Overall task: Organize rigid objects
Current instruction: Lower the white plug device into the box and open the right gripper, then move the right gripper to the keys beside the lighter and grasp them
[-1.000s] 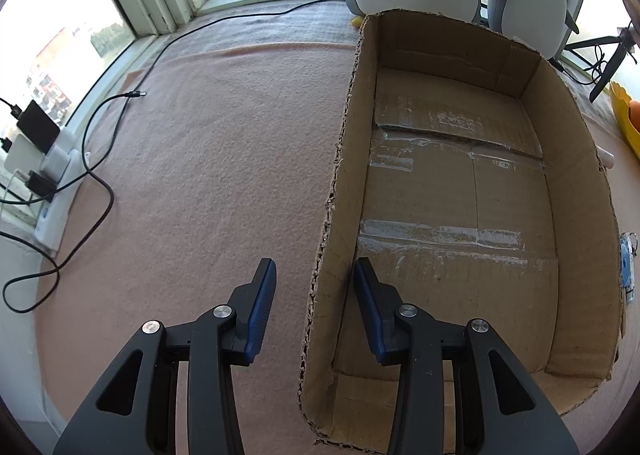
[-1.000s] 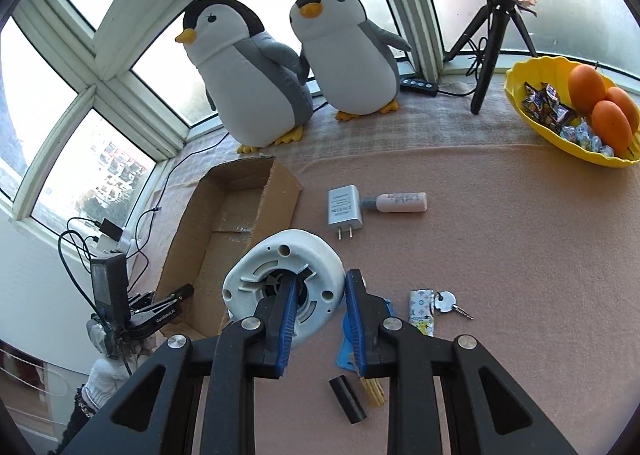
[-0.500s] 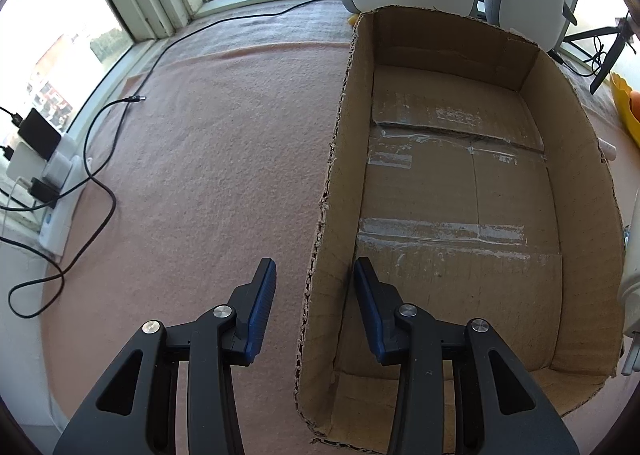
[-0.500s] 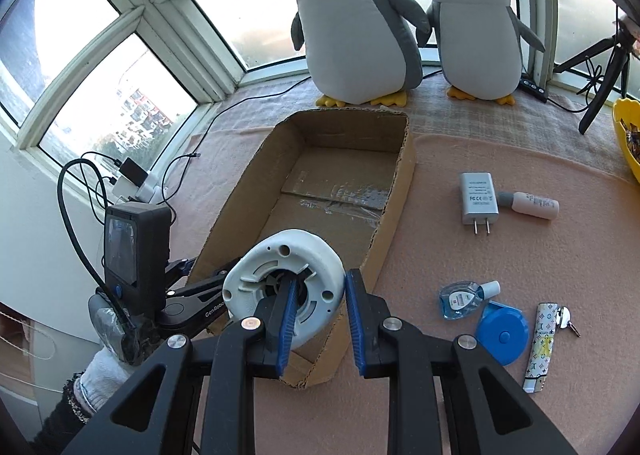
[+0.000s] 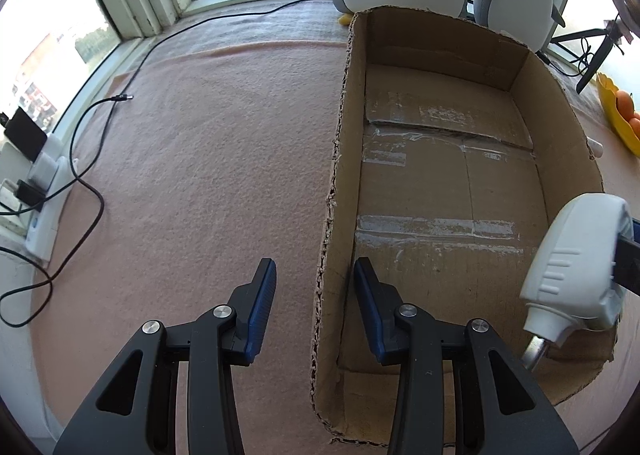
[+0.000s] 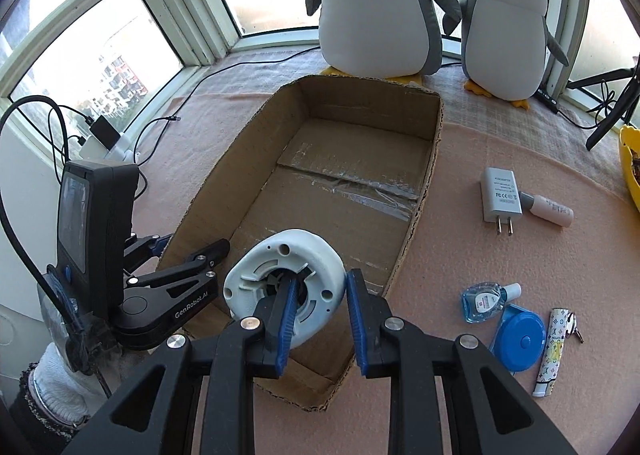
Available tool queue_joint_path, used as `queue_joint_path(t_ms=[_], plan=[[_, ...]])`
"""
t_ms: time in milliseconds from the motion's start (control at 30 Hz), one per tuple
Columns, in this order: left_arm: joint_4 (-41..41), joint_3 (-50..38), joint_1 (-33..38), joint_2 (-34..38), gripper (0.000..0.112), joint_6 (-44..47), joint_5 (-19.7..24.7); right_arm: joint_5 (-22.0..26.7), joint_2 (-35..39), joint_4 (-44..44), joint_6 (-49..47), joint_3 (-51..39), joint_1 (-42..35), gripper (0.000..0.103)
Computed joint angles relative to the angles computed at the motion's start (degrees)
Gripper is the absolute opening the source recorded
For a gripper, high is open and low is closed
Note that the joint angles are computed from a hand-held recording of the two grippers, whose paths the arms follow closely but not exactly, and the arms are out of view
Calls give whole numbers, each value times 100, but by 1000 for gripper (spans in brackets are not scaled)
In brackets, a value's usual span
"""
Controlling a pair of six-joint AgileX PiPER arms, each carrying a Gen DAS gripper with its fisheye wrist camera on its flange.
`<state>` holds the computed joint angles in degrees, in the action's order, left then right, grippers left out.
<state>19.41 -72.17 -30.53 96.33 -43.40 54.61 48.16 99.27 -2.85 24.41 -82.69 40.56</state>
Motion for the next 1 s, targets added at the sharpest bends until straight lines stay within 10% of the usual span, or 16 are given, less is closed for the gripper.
queue_joint_path(t_ms=[467, 1000], plan=[[41, 121, -14, -58, 39, 47, -119, -149, -979, -387, 340, 747, -76, 39], [139, 130, -83, -56, 40, 201, -129, -112, -3059, 216, -396, 2549, -2370, 39]])
